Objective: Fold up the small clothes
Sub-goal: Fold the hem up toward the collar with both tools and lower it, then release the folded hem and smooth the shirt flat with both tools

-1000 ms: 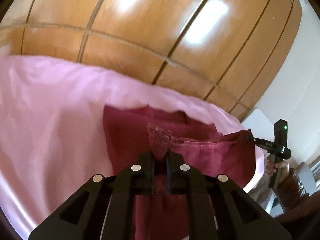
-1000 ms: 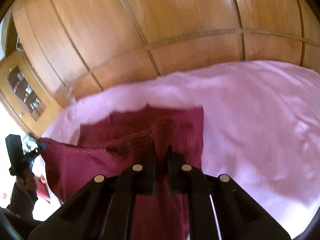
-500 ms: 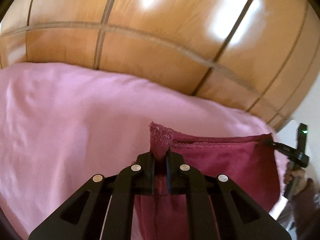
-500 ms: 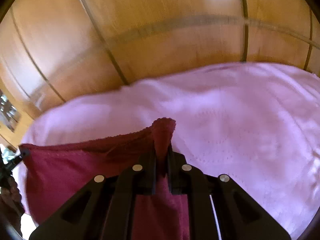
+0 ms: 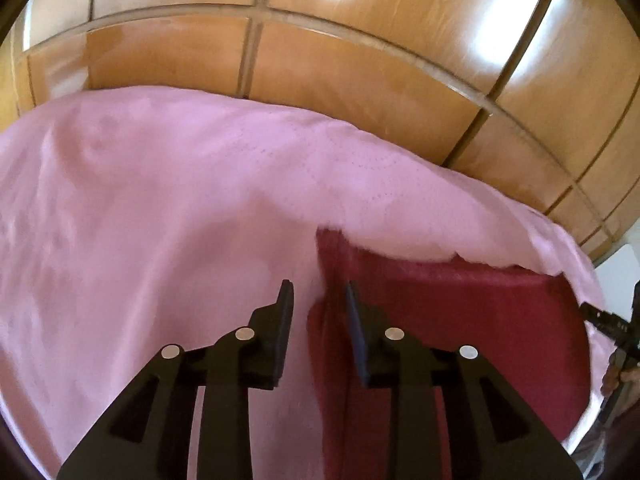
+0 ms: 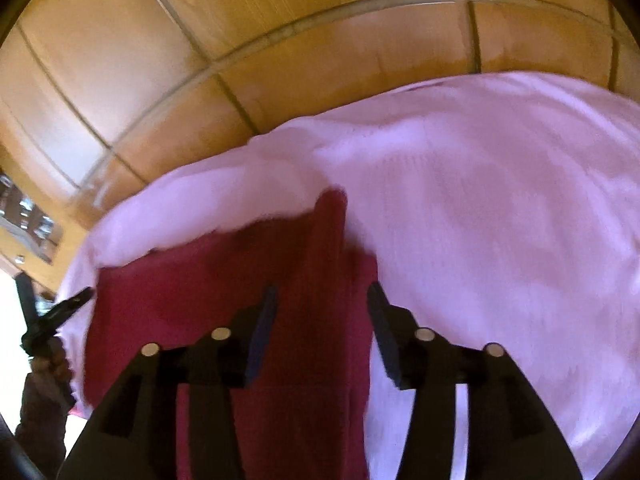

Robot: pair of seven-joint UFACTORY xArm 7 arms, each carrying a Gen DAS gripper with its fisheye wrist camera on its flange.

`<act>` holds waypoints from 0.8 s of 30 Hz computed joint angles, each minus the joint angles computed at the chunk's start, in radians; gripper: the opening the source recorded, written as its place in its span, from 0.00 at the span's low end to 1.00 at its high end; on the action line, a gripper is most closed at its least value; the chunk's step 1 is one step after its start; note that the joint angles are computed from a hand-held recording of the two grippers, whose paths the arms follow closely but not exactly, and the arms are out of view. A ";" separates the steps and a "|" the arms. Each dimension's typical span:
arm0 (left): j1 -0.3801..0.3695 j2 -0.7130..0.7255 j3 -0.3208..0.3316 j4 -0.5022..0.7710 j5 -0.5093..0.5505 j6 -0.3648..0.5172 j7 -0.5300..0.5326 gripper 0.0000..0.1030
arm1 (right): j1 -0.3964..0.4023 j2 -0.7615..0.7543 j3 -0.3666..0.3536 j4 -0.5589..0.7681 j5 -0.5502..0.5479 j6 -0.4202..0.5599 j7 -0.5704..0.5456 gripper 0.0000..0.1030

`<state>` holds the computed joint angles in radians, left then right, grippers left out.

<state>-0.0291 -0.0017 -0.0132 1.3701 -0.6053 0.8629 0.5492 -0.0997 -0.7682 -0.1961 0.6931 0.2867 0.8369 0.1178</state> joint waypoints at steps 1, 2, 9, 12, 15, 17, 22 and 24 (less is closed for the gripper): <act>0.018 -0.042 0.017 -0.035 -0.043 0.046 0.035 0.47 | 0.002 -0.045 -0.009 -0.017 0.013 0.029 0.002 0.52; 0.022 -0.066 0.028 -0.057 -0.073 0.059 0.053 0.56 | -0.001 -0.100 -0.019 -0.040 0.022 0.066 0.007 0.53; 0.048 -0.310 0.175 -0.302 -0.226 0.345 0.258 0.65 | -0.034 -0.444 -0.017 -0.192 0.040 0.301 0.093 0.61; 0.051 -0.364 0.196 -0.375 -0.202 0.404 0.288 0.65 | -0.025 -0.501 -0.007 -0.235 0.044 0.317 0.118 0.43; 0.049 -0.405 0.186 -0.441 -0.185 0.387 0.293 0.44 | -0.013 -0.476 0.014 -0.237 0.024 0.300 0.127 0.13; 0.039 -0.379 0.187 -0.426 -0.183 0.390 0.269 0.26 | -0.005 -0.466 0.015 -0.225 0.019 0.287 0.133 0.10; 0.047 -0.376 0.214 -0.383 -0.175 0.449 0.314 0.15 | 0.015 -0.523 0.020 -0.151 -0.019 0.367 0.131 0.08; 0.053 -0.374 0.226 -0.368 -0.164 0.483 0.333 0.15 | 0.021 -0.552 0.029 -0.151 -0.027 0.423 0.143 0.08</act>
